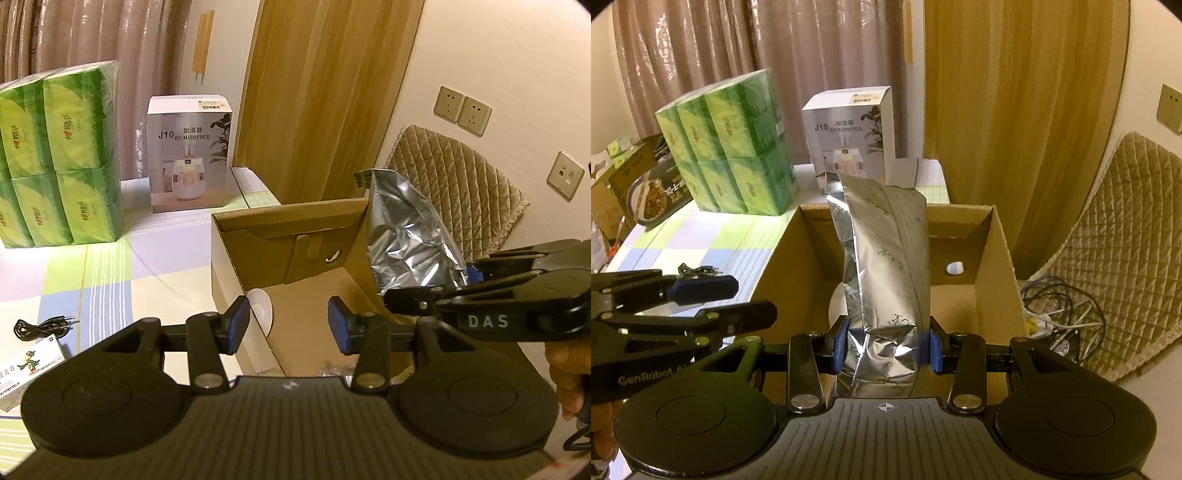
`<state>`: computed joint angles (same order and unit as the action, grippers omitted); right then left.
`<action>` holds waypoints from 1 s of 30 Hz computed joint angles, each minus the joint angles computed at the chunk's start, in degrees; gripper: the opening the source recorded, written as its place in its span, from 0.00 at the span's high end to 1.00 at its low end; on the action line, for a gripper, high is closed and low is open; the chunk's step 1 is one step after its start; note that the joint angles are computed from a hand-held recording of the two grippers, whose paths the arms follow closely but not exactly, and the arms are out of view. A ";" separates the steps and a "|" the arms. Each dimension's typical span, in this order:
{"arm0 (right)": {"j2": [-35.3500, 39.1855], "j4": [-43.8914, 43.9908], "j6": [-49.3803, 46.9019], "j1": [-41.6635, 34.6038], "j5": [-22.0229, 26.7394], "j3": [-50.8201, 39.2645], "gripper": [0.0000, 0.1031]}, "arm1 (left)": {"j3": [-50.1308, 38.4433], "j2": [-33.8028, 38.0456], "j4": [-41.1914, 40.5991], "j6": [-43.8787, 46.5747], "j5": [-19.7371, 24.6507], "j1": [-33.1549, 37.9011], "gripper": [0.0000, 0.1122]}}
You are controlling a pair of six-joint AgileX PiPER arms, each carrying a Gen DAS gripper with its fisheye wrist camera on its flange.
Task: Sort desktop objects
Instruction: 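Open the left tool to drop the spoon while the right tool drops the foil bag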
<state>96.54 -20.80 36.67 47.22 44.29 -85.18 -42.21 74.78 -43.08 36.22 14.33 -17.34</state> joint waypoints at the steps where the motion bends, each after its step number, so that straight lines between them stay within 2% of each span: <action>1: 0.18 0.33 0.04 -0.21 -0.16 -0.09 0.62 | 0.00 0.12 0.10 -0.13 -0.09 -0.05 0.63; 8: 0.68 2.19 1.63 -1.85 -1.67 0.50 0.62 | 0.02 0.32 1.00 -1.21 -0.38 -0.39 0.61; 12: -0.27 3.41 2.77 -3.02 -4.76 1.88 0.62 | 0.11 0.29 0.05 -0.25 -0.33 -0.25 0.58; 20: -1.76 0.93 5.11 -2.40 -4.76 2.72 0.61 | 0.25 0.19 0.68 -1.35 -0.60 -0.40 0.56; 21: -2.01 0.80 5.37 -2.32 -4.72 2.98 0.58 | 0.33 0.11 0.70 -1.43 -0.66 -0.45 0.55; 22: -2.23 0.41 5.89 -2.16 -4.64 3.22 0.49 | 0.24 0.17 0.64 -1.28 -0.55 -0.31 0.55; 24: -2.86 -0.93 7.27 -1.64 -4.65 3.98 0.38 | 0.33 0.04 0.59 -1.21 -0.51 -0.29 0.55; 27: -3.81 -1.29 7.66 -1.23 -4.27 4.79 0.35 | 0.29 0.05 1.10 -1.77 -0.57 -0.33 0.55; 30: -4.55 -1.73 8.05 -0.87 -3.71 5.22 0.27 | 0.27 -0.15 0.93 -1.53 -0.29 0.11 0.54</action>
